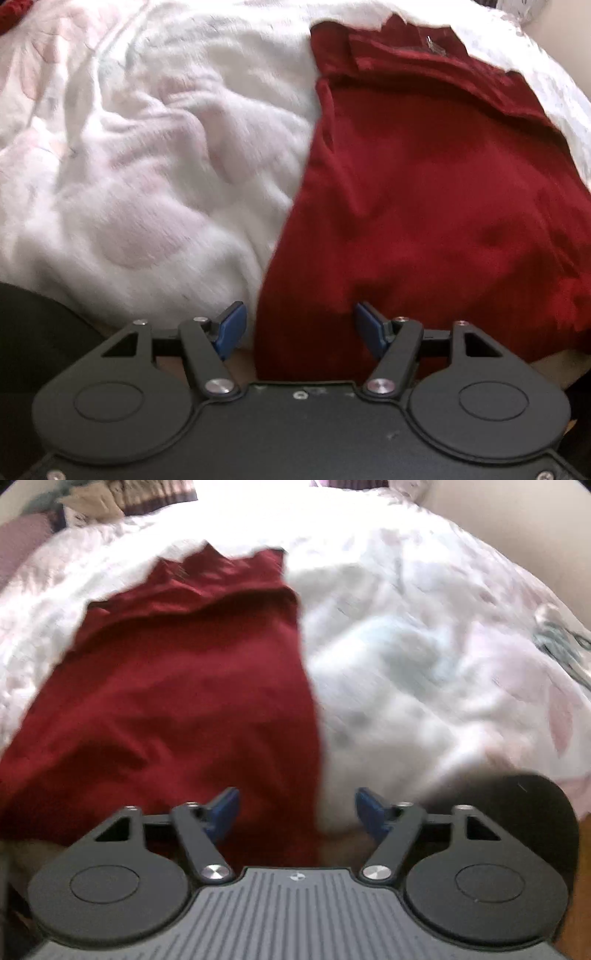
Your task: Fold small clothes
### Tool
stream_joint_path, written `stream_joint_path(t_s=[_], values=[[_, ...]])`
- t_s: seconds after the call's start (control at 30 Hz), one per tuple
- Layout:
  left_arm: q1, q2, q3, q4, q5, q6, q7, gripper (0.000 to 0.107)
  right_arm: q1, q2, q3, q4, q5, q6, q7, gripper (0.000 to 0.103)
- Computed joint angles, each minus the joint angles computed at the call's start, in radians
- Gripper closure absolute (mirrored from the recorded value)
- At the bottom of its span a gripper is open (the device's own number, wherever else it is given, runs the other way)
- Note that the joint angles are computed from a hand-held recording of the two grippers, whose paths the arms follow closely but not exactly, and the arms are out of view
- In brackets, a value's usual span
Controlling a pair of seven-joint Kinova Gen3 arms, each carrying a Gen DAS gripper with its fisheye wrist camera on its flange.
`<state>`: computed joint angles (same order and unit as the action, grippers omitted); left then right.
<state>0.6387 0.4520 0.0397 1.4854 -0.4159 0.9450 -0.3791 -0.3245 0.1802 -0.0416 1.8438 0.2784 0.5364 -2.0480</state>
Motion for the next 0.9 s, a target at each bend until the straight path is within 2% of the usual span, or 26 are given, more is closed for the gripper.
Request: stream_joint_path(t_s=[0.07,0.13,0.3,0.4,0.57,0.73,0.9], values=[[0.002,0.03,0.003,-0.04,0.009,0.045,-0.037,0.04,0.024,0.019,-0.007,-0.008,-0.029,0.03,0.028,0.033],[-0.013,0.031,0.009,-0.034,0.031,0.042,-0.035,0.039,-0.002,0.035,0.007,-0.027,-0.018,0.058,0.026,0.033],[-0.083,-0.012,0.016,0.089,0.133,-0.118,-0.026,0.038,0.046,0.103,-0.022,-0.085,-0.131,0.099,0.112,0.032],[-0.098,-0.013,0.011,0.117,0.169,-0.166,-0.005,0.037,0.034,0.142,-0.001,-0.116,-0.15,0.125,0.091,0.027],[-0.083,-0.003,0.002,0.116,0.16,-0.162,0.002,0.031,0.089,0.209,-0.017,-0.176,-0.244,0.148,0.147,0.018],[-0.119,0.02,0.018,0.094,0.206,-0.151,-0.055,0.025,0.107,0.275,-0.019,-0.234,-0.287,0.189,0.177,0.0],[-0.122,0.036,0.008,0.075,0.221,-0.146,-0.068,0.024,0.125,0.369,-0.02,-0.369,-0.324,0.315,0.221,0.0]])
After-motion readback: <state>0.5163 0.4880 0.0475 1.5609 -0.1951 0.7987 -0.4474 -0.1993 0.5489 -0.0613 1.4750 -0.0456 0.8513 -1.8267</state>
